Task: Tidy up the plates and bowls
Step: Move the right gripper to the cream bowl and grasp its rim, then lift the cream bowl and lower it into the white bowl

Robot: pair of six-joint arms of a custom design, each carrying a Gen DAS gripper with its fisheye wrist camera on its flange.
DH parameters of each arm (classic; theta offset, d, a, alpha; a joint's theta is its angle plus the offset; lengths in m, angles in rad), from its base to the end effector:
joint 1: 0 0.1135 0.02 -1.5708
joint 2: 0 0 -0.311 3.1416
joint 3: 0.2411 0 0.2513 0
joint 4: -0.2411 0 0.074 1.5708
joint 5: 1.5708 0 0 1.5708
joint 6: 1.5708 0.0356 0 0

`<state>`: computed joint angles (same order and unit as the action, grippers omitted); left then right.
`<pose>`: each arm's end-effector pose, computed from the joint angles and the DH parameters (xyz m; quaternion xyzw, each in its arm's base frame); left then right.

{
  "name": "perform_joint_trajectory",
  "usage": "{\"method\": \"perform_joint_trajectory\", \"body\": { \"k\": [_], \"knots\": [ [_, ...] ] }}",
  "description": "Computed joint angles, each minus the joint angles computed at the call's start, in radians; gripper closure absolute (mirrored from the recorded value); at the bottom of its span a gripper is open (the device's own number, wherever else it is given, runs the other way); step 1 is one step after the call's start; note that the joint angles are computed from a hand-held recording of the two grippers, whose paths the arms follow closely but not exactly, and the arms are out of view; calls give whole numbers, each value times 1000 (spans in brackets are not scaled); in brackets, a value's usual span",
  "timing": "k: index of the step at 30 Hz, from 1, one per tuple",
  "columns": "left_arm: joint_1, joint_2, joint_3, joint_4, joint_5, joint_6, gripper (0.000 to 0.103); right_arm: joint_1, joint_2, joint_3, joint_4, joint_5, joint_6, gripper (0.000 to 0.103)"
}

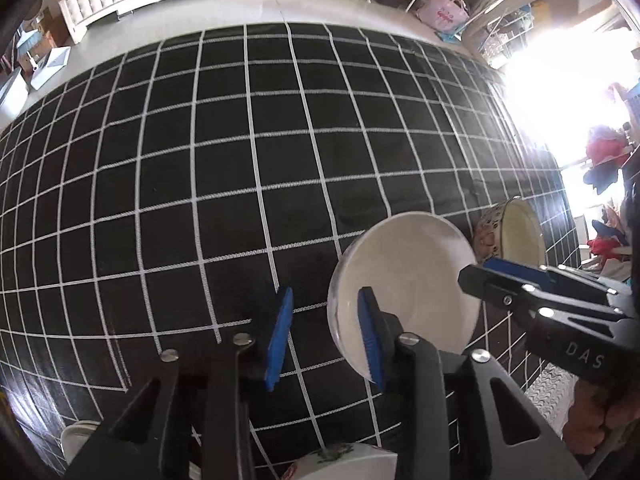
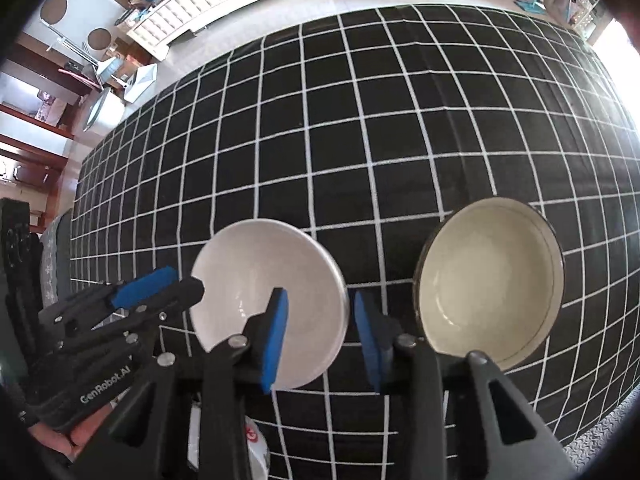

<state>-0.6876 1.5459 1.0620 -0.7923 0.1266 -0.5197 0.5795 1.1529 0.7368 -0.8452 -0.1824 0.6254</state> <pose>0.2196 -0.1862 0.2594 0.0920 0.9829 -0.1347 0.0851 0.1424 0.1009 0.2502 0.0086 0.9840 0.1611 0.0755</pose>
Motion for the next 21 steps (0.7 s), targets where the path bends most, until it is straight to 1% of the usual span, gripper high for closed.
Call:
{"method": "perform_joint_trajectory", "body": {
  "k": [3,4,5,10,12,13,14,17,19,21],
  "knots": [
    [-4,7,-19,15,3,-6,79,-7,6,-10,5,7,-10,71],
    [0,12,-31,27,3,-2,80,-15,4,-19,10,0,-19,77],
    [-5,14,-35,30,-2,-5,82,-23,4,-30,17,-15,-27,80],
    [-35,9,-69,51,-12,-10,90,-41,-5,-55,4,-10,-47,90],
    [-41,2,-74,61,-7,-14,96,-50,-8,-62,-1,-12,-53,91],
    [-50,-2,-77,63,-16,-17,96,-47,-6,-66,-5,-4,-55,91],
    [-55,-6,-77,59,-25,-15,97,-64,-22,-86,-6,-15,-73,91],
    [-67,-4,-75,58,-26,-31,97,-93,-44,-109,2,-42,-71,93],
    [-88,7,-65,59,-27,-63,97,-89,-57,-108,-6,-34,-64,93],
    [-81,5,-60,50,-27,-64,98,-82,-73,-102,-24,-28,-54,93]
  ]
}}
